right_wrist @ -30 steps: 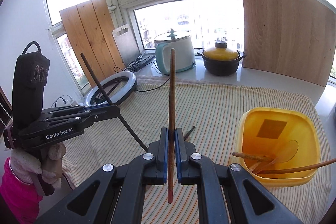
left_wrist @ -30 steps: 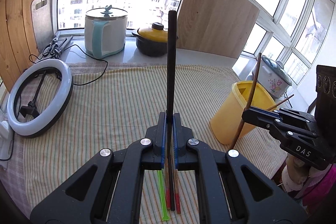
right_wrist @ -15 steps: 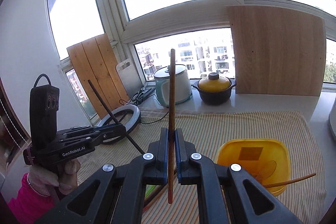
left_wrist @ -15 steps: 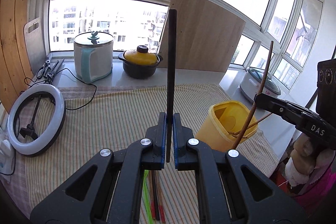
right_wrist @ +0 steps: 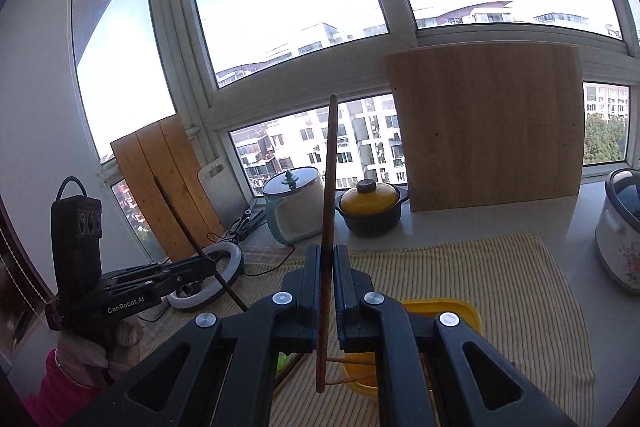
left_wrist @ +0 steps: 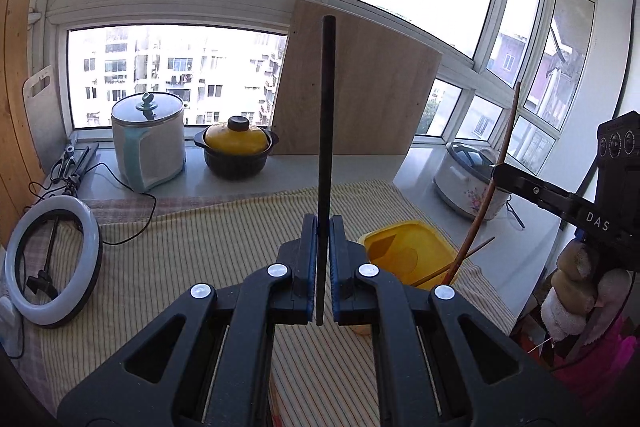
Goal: Organize utensils
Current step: 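Lift both held chopsticks and carry them over the yellow container, then open both tools to drop the chopsticks into the yellow container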
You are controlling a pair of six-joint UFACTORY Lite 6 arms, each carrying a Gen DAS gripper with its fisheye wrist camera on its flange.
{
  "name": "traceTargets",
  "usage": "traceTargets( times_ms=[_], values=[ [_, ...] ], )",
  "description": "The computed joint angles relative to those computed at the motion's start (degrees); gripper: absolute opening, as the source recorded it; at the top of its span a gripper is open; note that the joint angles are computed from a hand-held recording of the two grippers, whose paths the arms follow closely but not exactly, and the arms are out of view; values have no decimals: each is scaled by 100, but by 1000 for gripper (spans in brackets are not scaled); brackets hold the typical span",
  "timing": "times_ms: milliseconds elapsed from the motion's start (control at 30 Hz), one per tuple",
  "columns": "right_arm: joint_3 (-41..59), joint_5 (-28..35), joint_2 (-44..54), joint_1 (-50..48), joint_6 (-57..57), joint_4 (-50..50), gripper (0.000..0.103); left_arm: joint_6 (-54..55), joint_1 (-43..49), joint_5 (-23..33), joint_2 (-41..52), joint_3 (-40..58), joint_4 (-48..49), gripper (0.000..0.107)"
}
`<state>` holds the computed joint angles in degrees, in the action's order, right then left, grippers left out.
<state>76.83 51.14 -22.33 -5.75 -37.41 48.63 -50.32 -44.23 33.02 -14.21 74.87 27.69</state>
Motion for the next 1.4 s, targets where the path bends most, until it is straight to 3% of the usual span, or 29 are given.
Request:
traceTargets(
  times_ms=[800,1400],
  values=[
    [320,1156,334,-2210,-1096,1357,4,209,-561,247,1575,2065,78,3],
    [-23,4,894,-1452,-1062,794,4,513,-724,299,2702,3023,-275,3]
  ],
)
